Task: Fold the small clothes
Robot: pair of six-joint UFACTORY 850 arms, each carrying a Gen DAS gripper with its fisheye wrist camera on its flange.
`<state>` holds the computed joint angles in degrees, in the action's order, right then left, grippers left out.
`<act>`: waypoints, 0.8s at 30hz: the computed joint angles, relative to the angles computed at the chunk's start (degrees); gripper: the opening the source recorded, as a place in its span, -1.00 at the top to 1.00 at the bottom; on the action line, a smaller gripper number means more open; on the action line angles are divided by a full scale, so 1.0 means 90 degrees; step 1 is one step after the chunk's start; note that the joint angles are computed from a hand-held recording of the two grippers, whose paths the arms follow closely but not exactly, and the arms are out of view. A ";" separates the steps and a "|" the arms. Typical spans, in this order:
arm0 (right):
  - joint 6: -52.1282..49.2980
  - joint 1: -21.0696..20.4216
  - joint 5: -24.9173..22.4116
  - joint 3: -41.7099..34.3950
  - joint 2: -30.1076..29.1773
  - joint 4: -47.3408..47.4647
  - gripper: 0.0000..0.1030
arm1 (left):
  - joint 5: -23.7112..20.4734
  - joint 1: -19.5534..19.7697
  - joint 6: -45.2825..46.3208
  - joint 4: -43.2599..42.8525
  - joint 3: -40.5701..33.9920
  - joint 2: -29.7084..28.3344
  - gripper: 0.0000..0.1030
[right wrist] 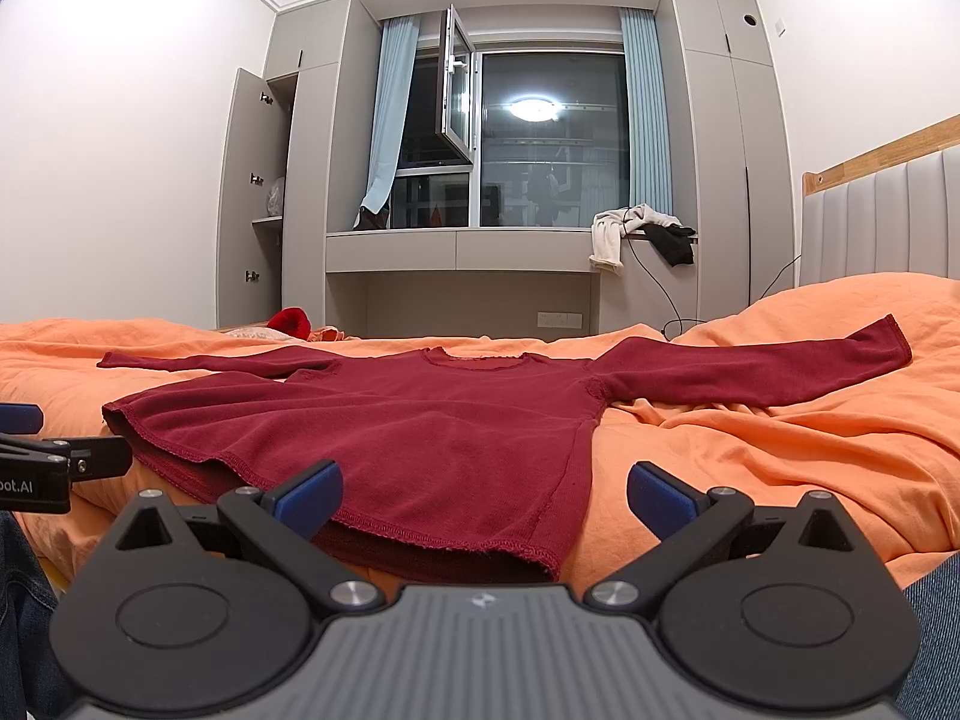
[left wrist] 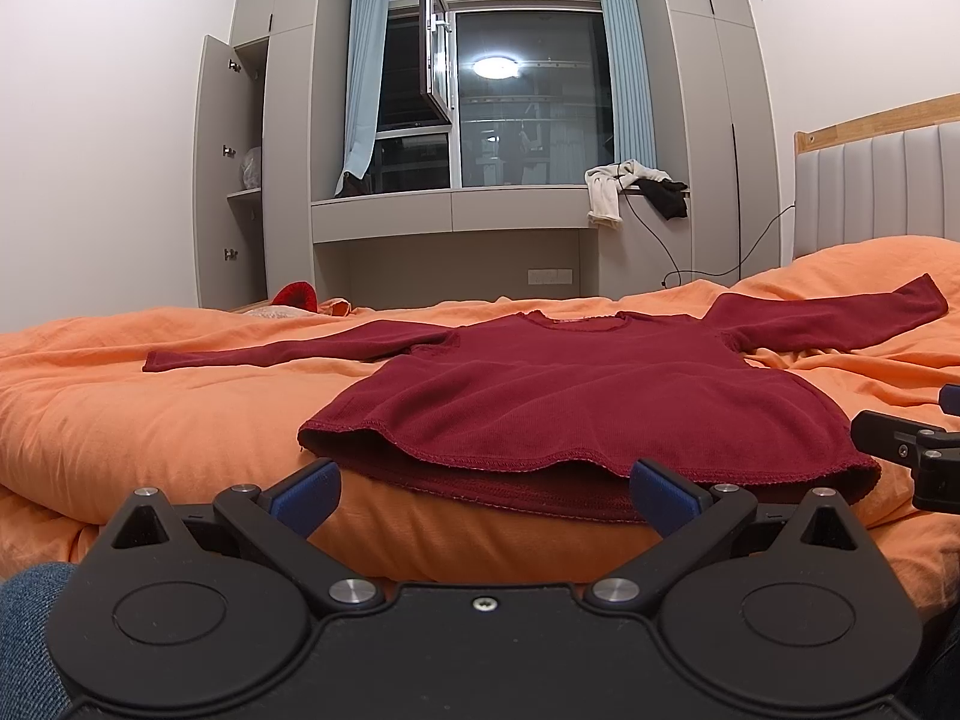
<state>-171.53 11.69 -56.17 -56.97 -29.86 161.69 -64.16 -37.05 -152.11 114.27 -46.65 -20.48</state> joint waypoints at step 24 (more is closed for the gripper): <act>0.0007 -0.0006 0.0135 -0.0036 0.0018 -0.0016 -1.00 | 0.0069 0.0004 0.0051 -0.0044 0.0046 0.0057 -0.99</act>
